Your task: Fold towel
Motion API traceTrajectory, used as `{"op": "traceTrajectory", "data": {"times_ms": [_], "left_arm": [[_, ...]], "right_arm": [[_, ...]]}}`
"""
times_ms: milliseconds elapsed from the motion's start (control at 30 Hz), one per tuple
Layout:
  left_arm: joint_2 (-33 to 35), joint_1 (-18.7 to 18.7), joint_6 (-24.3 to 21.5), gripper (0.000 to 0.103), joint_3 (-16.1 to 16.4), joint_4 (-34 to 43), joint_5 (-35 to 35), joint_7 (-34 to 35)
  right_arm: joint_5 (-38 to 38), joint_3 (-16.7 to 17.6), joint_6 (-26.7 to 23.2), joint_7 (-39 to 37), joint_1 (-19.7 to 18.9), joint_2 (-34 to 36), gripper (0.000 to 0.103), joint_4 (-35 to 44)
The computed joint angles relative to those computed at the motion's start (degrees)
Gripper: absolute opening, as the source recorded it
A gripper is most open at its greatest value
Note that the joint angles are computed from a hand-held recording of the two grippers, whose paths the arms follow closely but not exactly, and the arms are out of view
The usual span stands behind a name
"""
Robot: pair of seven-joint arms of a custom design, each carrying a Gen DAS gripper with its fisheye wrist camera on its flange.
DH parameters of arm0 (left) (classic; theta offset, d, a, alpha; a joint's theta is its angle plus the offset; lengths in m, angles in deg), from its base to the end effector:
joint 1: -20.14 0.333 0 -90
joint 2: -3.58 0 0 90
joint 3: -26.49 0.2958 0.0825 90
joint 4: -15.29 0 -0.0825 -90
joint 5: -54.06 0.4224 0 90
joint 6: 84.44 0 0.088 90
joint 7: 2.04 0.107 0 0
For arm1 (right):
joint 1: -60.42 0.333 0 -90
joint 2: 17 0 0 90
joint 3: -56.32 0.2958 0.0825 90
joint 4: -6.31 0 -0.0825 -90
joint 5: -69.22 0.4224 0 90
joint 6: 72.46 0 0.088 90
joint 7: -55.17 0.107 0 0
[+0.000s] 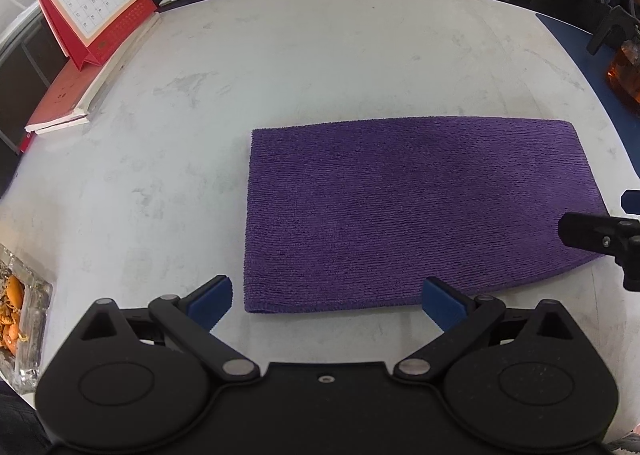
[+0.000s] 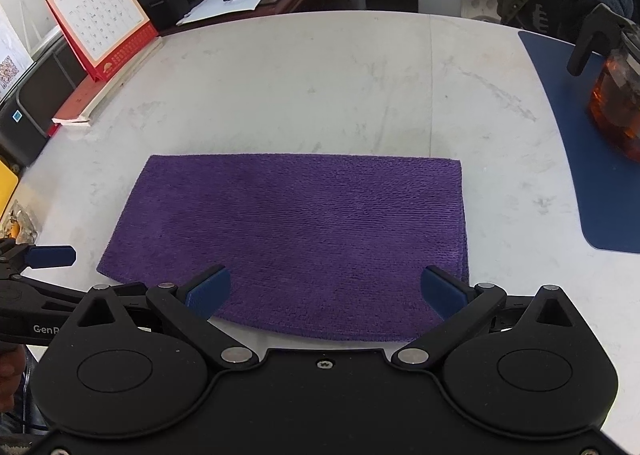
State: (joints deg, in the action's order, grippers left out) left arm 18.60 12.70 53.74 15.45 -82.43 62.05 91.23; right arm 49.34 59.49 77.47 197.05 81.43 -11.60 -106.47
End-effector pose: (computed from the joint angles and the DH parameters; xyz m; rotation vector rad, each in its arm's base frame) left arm 0.6700 -0.2119 0.4544 -1.4845 2.3515 -0.4472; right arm 0.5917 0.2733 0.4472 -1.6100 2.0373 -0.4172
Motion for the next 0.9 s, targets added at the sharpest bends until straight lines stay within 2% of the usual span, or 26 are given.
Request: {"op": "traceTrajectory", "data": {"times_ms": [233,400,433,500,667,767,867,900], "left_arm": [[2.1,2.8,7.9,0.101,0.0,-0.3,-3.1,4.5],[4.4,6.6,9.2,0.101,-2.5,-0.2,-10.0,15.1],[4.8,6.5,9.2,0.101,-2.4,-0.1,-9.9,15.7],[5.9,5.6,8.9,0.103,-1.4,0.6,-8.2,15.5],[7.9,7.3,7.4,0.103,-2.6,3.1,-12.4,18.2],[9.5,7.0,7.8,0.103,-2.4,5.1,-12.4,18.5],[9.9,5.7,9.1,0.102,-1.0,6.2,-9.7,15.4],[9.5,6.3,9.7,0.102,-1.4,6.0,-10.3,15.6]], "right_arm": [[-2.5,-0.6,-0.5,2.8,-0.3,-0.2,0.103,-0.3],[-3.2,-0.6,-0.8,2.8,-0.7,0.3,0.103,-0.7],[-3.2,-0.6,-1.1,2.5,-0.6,0.7,0.103,-0.4],[-3.2,-0.6,-2.0,1.9,-0.4,1.4,0.103,0.3],[-2.6,-0.9,-4.7,-0.7,0.2,3.8,0.103,3.5],[-3.2,-1.4,-5.7,-1.9,0.8,5.0,0.103,5.2],[-5.5,-2.4,-4.2,-1.7,1.2,4.9,0.103,5.4],[-7.1,-2.8,-2.9,-0.8,1.2,4.3,0.103,4.7]]}}
